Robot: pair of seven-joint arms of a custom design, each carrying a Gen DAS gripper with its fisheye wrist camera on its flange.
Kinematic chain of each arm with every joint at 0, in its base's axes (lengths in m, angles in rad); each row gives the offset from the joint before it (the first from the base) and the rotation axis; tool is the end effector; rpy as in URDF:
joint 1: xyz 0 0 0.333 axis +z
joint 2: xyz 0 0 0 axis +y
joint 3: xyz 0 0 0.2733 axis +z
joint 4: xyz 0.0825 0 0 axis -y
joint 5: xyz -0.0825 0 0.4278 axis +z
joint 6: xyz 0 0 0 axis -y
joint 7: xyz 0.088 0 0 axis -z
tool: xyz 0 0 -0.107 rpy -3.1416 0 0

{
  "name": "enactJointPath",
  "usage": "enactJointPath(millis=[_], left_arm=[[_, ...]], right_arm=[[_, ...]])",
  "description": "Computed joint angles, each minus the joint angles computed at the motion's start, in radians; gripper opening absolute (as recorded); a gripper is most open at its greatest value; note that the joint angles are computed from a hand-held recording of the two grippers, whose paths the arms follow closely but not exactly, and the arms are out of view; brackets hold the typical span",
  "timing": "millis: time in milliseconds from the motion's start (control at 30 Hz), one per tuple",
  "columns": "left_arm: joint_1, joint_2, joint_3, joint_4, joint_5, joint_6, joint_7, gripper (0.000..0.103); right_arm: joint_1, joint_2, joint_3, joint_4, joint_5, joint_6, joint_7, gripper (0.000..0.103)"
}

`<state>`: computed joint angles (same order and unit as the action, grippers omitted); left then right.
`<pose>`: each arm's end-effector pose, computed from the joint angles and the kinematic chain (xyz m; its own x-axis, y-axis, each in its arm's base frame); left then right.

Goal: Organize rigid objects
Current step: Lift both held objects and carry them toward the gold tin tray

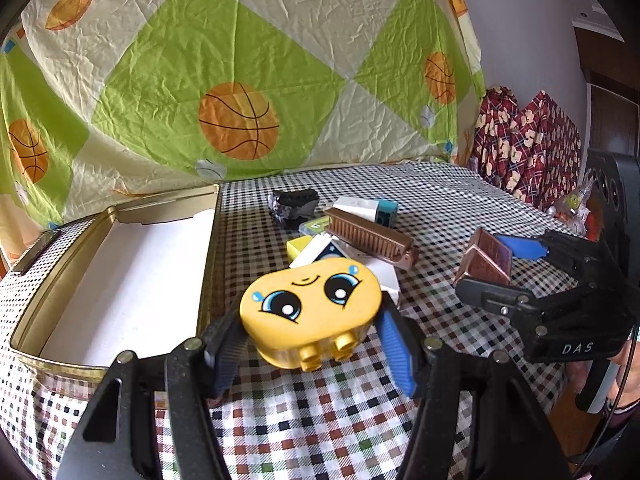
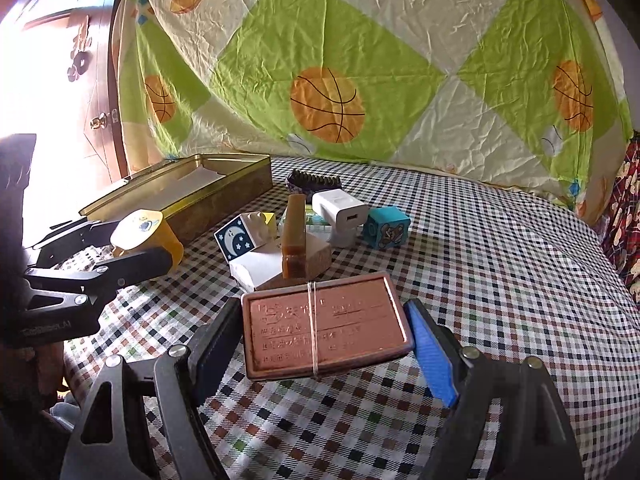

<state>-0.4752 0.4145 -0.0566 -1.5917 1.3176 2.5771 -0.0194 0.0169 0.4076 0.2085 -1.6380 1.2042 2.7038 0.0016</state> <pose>0.6273 -0.3827 0.3910 0.0942 -0.9955 0.0021 -0.4868 -0.0480 -0.8722 0.7186 0.1153 0.3815 0.6891 -0.7242 0.0280 -0.3523 -0.3685 -0.8603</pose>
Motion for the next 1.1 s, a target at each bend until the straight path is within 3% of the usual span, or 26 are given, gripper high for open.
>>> enactJointPath(millis=[400,1100], left_arm=[[-0.004,-0.012,-0.003,-0.013,0.041,-0.014,-0.039,0.061],[-0.003,-0.042,-0.025,-0.047,0.189,-0.078,-0.187,0.061]], right_arm=[[-0.009,-0.017,0.007,-0.019,0.175,0.017,-0.153,0.082],[0.029,-0.060,-0.051,-0.059,0.440,-0.007,-0.378,0.082]])
